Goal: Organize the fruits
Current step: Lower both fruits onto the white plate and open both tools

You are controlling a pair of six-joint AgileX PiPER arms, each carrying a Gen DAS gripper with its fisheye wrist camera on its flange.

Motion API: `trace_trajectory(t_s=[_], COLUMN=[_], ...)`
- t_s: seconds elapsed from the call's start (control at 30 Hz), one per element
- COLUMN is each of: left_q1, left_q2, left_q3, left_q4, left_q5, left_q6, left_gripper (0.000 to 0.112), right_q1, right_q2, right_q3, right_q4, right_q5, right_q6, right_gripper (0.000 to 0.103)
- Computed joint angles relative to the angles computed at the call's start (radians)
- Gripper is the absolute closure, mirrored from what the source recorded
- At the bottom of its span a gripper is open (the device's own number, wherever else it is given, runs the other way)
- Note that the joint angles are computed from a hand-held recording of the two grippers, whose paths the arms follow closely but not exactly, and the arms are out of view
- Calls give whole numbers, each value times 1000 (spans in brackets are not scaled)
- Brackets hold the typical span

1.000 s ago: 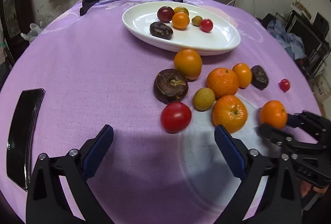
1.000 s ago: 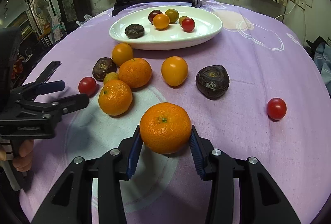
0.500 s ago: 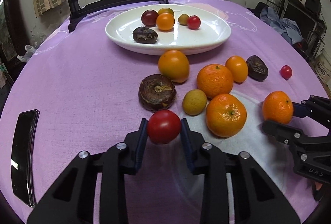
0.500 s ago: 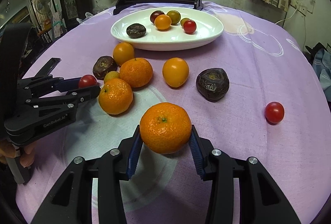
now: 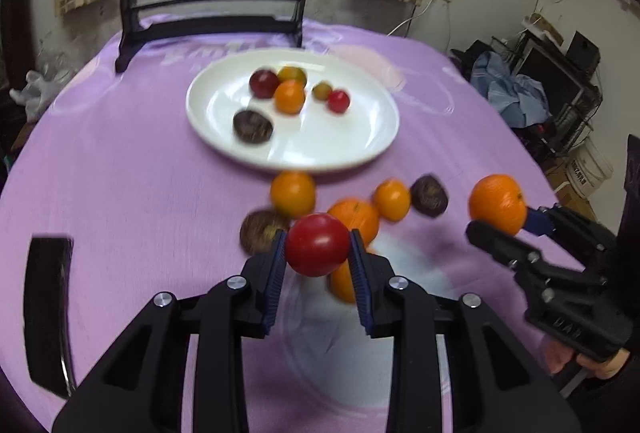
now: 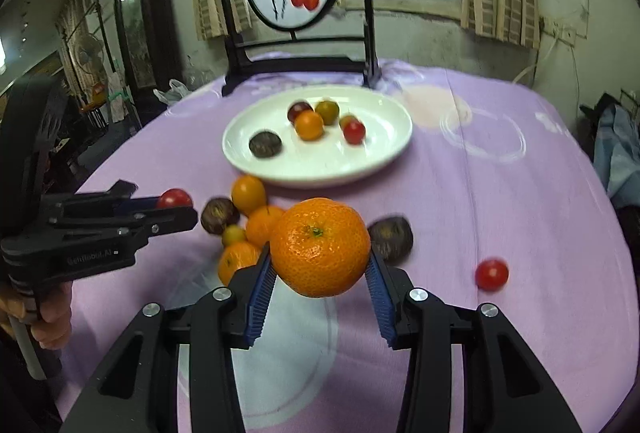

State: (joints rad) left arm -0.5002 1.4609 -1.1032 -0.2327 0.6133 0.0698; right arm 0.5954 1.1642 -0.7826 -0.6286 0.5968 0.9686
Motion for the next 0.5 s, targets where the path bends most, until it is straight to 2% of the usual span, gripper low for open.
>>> trace_trajectory(t_s=[0.1, 0.23, 0.37, 0.5], left_q1=[-12, 1, -9, 42], left_q2=[60, 215, 395, 572], left_q3=[-119, -319, -504, -710], left_q4=[95, 164, 361, 280], left_q5=[17, 52, 77, 180], left_q6=[-94, -189, -337, -292], left_gripper=[82, 82, 82, 82], right_q1=[-71, -180, -245, -278], right_q2=[74, 215, 374, 512], right_q3=[-84, -212, -333, -447], right_q4=[69, 185, 273, 323], right_q5=[-27, -73, -81, -55], right_q6=[-123, -287, -389, -442], right_gripper=[58, 58, 58, 58])
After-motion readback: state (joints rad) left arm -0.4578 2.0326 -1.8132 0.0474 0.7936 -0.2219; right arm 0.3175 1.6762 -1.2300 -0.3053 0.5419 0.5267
